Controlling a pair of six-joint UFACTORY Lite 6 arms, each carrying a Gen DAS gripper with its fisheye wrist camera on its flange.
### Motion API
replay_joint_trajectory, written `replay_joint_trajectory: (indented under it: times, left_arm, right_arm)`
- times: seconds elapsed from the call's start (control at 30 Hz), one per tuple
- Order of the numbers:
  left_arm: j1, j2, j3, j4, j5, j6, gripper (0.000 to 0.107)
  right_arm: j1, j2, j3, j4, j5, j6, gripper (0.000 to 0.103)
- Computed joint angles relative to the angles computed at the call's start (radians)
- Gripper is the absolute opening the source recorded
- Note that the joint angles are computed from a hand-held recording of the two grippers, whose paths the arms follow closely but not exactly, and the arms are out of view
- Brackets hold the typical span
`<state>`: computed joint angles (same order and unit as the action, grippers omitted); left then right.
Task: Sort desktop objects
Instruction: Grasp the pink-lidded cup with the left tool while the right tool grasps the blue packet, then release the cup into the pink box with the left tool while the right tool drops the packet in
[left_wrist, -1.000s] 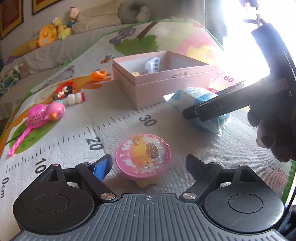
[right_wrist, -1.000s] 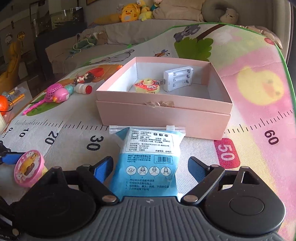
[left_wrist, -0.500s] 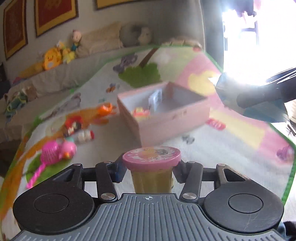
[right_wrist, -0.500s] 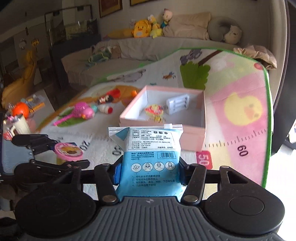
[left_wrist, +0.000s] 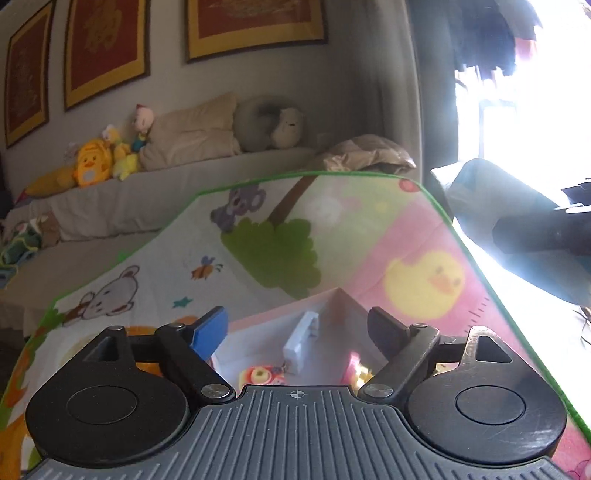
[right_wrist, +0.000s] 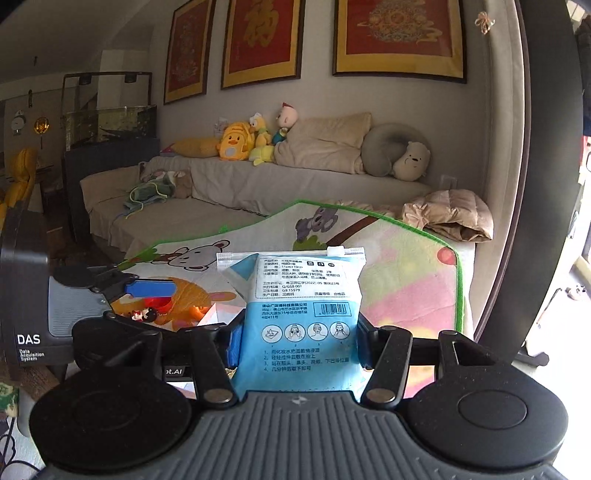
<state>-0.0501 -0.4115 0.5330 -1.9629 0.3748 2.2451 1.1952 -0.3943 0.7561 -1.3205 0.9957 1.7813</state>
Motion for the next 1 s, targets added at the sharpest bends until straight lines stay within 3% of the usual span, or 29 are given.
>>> replay_joint_trajectory:
  times: [0.07,0.17,0.23,0.4,0.5,0.57,0.63,0.73,0.8,0.87,1.0]
  left_arm:
    - [0.136,-0.014,-0.048,0.098,0.089,-0.061,0.093]
    - [0.285,-0.027,-0.121,0.157,0.135,-0.043,0.096]
    - [0.385,-0.003,-0.153,0.223,0.161,-0.058,0.096]
    - [0.585,0.013,-0.225,0.37,0.263,-0.03,0.096]
    - [0.692,0.01,-0.255,0.411,0.335,0.032,0.098]
    - [0.778,0.028,-0.258,0.442,0.395,0.074,0.1]
    - [0.825,0.073,-0.248,0.428,0.415,0.123,0.1]
    - [0.843,0.16,-0.231,0.339,0.399,0.211,0.1]
    - [0.837,0.214,-0.214,0.299,0.379,0.234,0.1]
    - [0.854,0.255,-0.202,0.3,0.383,0.24,0.1]
    - [0.946,0.278,-0.2,0.382,0.434,0.255,0.1]
  right_arm:
    - [-0.118,0.012,-0.007,-0.021,-0.119,0.002,0.055]
    - [-0.292,0.102,0.016,-0.078,-0.312,0.045,0.055]
    - [-0.389,0.236,0.066,-0.163,-0.441,0.143,0.055]
    - [-0.512,0.637,0.301,-0.277,-0.618,0.293,0.055]
    - [-0.506,0.84,0.462,-0.099,-0.595,0.122,0.056]
    - [-0.503,0.893,0.501,-0.007,-0.589,0.041,0.064]
    - [-0.487,0.865,0.457,-0.035,-0.593,0.072,0.072]
    - [-0.459,0.806,0.43,-0.09,-0.517,0.097,0.073]
    - [-0.461,0.83,0.5,-0.074,-0.471,0.043,0.068]
    - [-0.482,0.91,0.636,0.018,-0.471,-0.083,0.042]
    - [-0.516,1.179,0.998,0.149,-0.436,-0.278,0.034]
